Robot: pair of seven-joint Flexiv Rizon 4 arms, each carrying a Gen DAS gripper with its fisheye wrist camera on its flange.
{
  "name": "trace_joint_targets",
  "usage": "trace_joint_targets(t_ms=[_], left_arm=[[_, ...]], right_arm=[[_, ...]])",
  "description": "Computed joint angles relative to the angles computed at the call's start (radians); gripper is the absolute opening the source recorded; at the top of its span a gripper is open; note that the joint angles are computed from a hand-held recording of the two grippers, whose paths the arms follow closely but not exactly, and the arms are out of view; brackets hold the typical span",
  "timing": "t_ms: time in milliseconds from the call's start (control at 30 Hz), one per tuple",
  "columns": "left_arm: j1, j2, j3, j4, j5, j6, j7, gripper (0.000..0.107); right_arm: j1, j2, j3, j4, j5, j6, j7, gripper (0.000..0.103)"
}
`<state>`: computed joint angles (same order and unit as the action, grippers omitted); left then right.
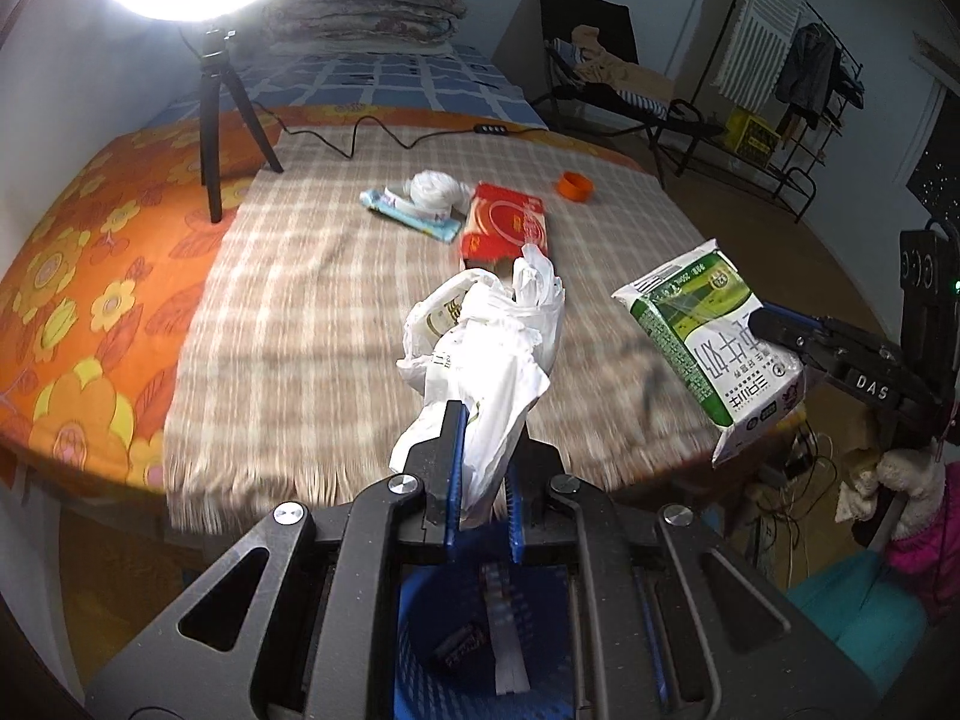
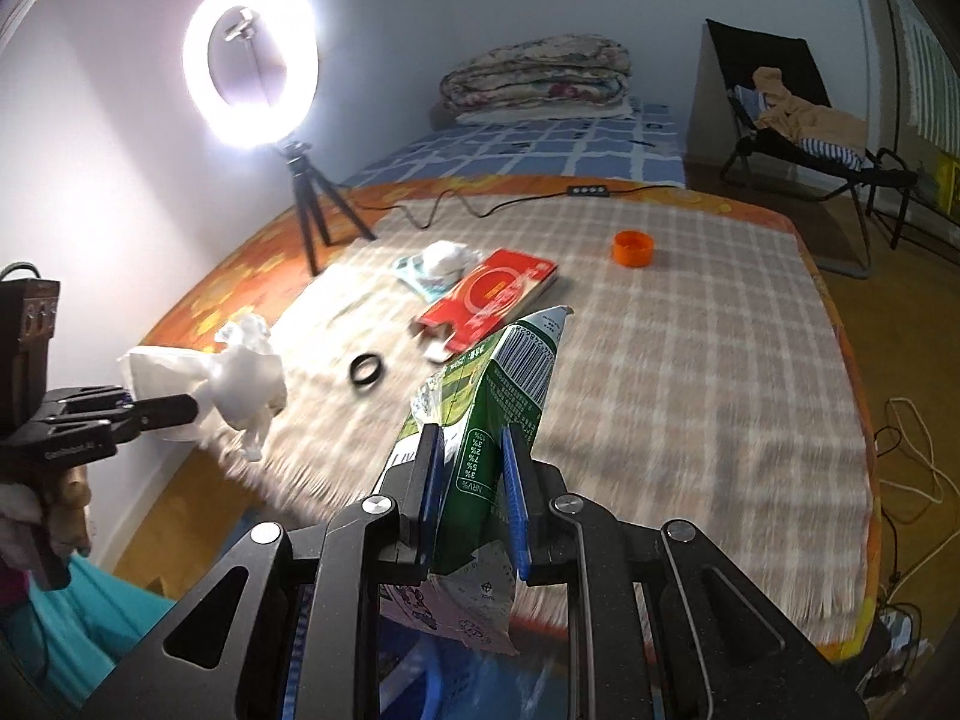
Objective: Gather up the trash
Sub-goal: 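Carry the white bag and green milk carton with both tools over the basket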
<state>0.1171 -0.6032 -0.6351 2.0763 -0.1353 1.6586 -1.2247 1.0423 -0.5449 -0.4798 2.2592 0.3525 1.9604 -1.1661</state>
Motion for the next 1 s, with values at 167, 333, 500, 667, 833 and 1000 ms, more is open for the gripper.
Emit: trace_joint_targets(t_ms=[167,333,500,667,833,1000], left_arm=[[0.044,0.033,-0.027,0.091,0.021,0.026,-0.026,0.01],[0.076,0.057,-0.042,0.165,0.053,0.046,-0.065,0.01],[0.109,0.061,-0.059,0.218,0.085,0.046,-0.101,0.01],[0.109,0.048,-0.044,0.245,0.109,0.045,-0.124,0.01],[0.082,0.03,-0.007,0.255,0.119,0.035,-0.126,0.01],[0.069,0.009,0.011,0.259,0.116,0.022,-0.124,0.01]], right_arm=[[0.053,0.025,0.001,0.042,0.023,0.017,-0.014,0.018],[0.122,0.032,-0.01,0.074,0.041,0.014,-0.038,0.018],[0.115,0.036,0.05,0.093,0.032,0.008,-0.027,0.018],[0.105,0.023,0.098,0.1,0.016,0.002,-0.008,0.018],[0.085,0.005,0.137,0.101,-0.004,-0.003,0.013,0.018],[0.065,-0.011,0.17,0.097,-0.031,-0.011,0.031,0.018]])
